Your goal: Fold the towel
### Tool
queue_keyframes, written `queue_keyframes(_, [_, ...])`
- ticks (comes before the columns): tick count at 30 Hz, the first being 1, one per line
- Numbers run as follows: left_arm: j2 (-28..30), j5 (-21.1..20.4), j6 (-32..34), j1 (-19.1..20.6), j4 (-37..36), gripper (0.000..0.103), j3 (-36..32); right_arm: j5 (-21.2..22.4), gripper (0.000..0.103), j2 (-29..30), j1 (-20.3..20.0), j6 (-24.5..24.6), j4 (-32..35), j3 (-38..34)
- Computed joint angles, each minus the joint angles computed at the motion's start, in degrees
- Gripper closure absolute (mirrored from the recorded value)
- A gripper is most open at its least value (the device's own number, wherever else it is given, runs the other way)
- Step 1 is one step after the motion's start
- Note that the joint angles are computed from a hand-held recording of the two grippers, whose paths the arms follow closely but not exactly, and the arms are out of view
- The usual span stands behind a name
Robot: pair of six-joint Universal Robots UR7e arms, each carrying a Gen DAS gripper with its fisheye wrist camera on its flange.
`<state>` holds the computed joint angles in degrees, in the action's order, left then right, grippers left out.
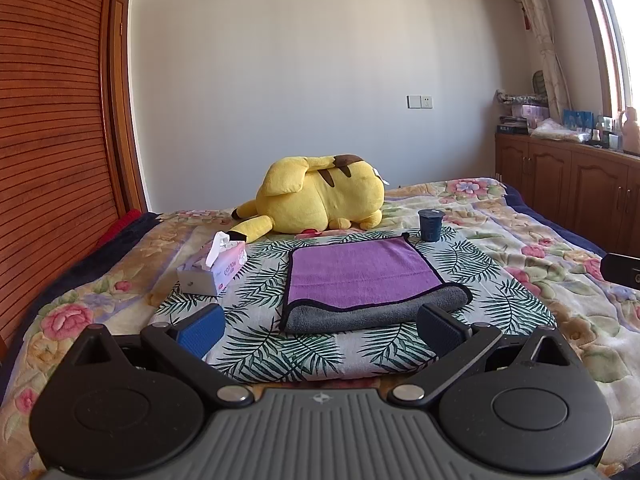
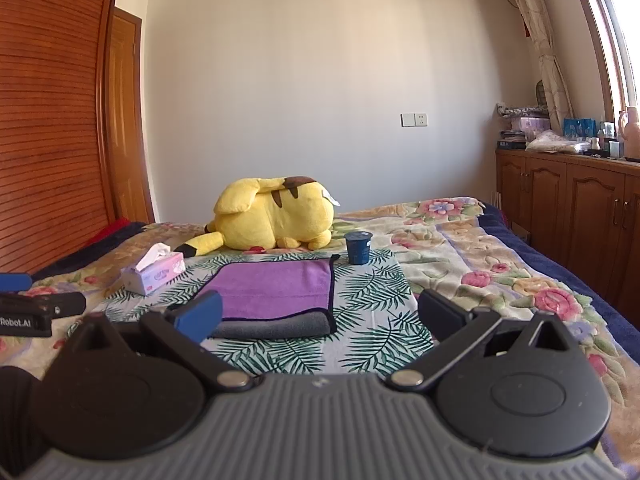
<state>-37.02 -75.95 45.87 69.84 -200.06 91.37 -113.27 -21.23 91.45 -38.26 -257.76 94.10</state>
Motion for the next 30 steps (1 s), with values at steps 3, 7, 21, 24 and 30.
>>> queue_keyframes(3, [0.0,0.1,0.0,0.0,0.0,0.017,0.0,0.0,0.0,0.0,0.0,0.0,0.0,0.0])
queue_keyframes(7, [0.1,0.3,0.2,0.0,0.4,0.017,-0.2,0.0,0.0,0.0,0.0,-0.1,0.3,0.0])
queue_keyframes(21, [2.2,0.5,1.0,-0.5,8.0,0.017,-6.7,-0.1,0.0,-0.4,1.2,-2.0,8.1,-4.9])
queue_keyframes(24, [3.3,0.3,1.5,-0.4,9.2,0.017,-9.1,-0.1,0.0,-0.6,1.3,-2.4,9.8,-5.9])
queue_keyframes(30, [5.6,0.9,0.4,-0.2,13.1,0.017,-14.3,-0.6,0.0,-0.6,1.6,-3.5,13.1,-8.2])
